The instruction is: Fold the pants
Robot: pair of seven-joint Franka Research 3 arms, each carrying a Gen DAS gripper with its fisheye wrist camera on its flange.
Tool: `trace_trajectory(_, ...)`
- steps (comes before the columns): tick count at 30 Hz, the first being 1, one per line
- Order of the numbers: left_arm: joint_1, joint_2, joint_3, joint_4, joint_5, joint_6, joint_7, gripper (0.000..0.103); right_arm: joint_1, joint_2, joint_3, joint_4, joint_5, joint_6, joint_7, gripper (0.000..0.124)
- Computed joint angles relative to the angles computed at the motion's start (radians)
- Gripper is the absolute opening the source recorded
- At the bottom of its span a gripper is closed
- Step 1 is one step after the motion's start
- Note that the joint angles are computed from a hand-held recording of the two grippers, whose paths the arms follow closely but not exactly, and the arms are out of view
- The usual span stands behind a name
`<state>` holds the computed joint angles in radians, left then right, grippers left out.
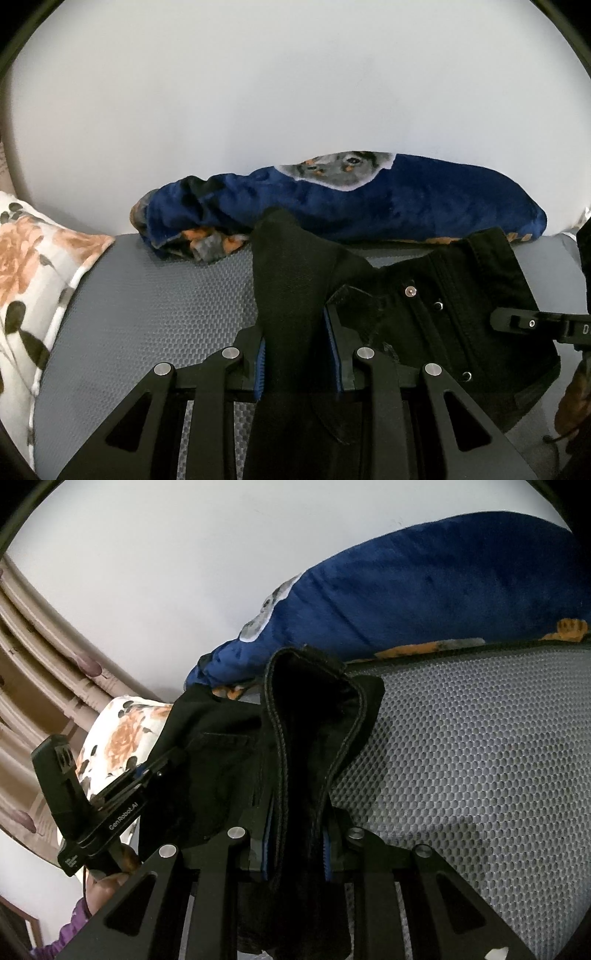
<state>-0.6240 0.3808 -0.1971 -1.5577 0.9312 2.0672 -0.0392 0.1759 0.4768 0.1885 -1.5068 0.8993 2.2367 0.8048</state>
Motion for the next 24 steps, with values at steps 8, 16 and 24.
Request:
trace_trajectory(8,-0.006,0.016,0.005,0.001,-0.005,-0.034,-0.018,0.034,0.000,0.010,0.001,-0.002,-0.001,0.017,-0.001,0.019)
trace_trajectory(16,-0.041,0.026,0.008,0.018,0.033,-0.162,-0.049,0.063,0.013,0.005,-0.007,-0.030,-0.033,0.069,0.005,0.027)
trace_trajectory(24,-0.105,0.090,0.010,0.125,0.064,-0.346,-0.017,0.092,0.040,-0.146,0.024,-0.243,0.047,0.405,-0.126,0.057)
